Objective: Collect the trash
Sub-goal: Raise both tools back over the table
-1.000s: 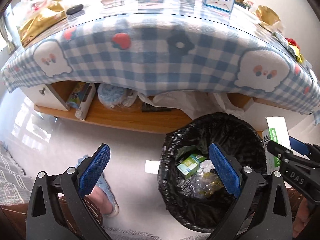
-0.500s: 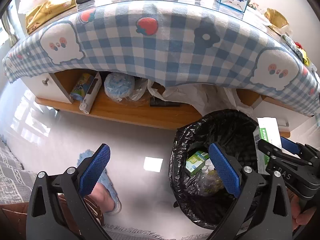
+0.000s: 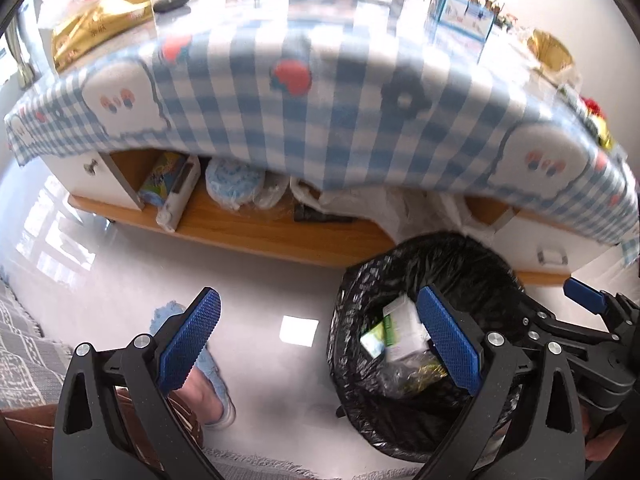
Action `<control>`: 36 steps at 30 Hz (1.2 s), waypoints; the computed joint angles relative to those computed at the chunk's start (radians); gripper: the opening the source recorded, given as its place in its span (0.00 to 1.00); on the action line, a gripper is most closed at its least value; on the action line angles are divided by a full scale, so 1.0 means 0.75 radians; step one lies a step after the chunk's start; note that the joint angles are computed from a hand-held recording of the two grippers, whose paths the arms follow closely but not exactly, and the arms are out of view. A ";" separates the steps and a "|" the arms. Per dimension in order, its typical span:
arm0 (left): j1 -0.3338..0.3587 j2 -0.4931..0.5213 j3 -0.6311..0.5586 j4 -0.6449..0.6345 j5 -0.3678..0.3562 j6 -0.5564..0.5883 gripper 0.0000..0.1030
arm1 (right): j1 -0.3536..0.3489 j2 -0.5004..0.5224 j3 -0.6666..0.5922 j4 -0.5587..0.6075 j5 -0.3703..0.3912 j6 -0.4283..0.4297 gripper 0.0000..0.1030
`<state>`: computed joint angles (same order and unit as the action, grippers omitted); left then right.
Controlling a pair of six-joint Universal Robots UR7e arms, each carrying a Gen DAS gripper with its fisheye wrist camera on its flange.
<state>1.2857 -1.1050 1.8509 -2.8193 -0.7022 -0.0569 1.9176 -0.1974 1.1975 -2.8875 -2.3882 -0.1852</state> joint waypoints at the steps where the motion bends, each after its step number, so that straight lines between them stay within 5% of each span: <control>1: -0.008 -0.007 -0.003 0.000 -0.001 0.005 0.94 | 0.007 -0.008 0.001 -0.007 -0.003 -0.004 0.87; 19: -0.174 -0.094 -0.130 0.163 0.057 0.059 0.94 | 0.108 -0.146 0.012 -0.105 -0.001 -0.060 0.92; 36: -0.195 -0.028 -0.309 0.363 0.051 0.007 0.94 | 0.115 -0.201 -0.041 -0.161 -0.016 -0.097 0.92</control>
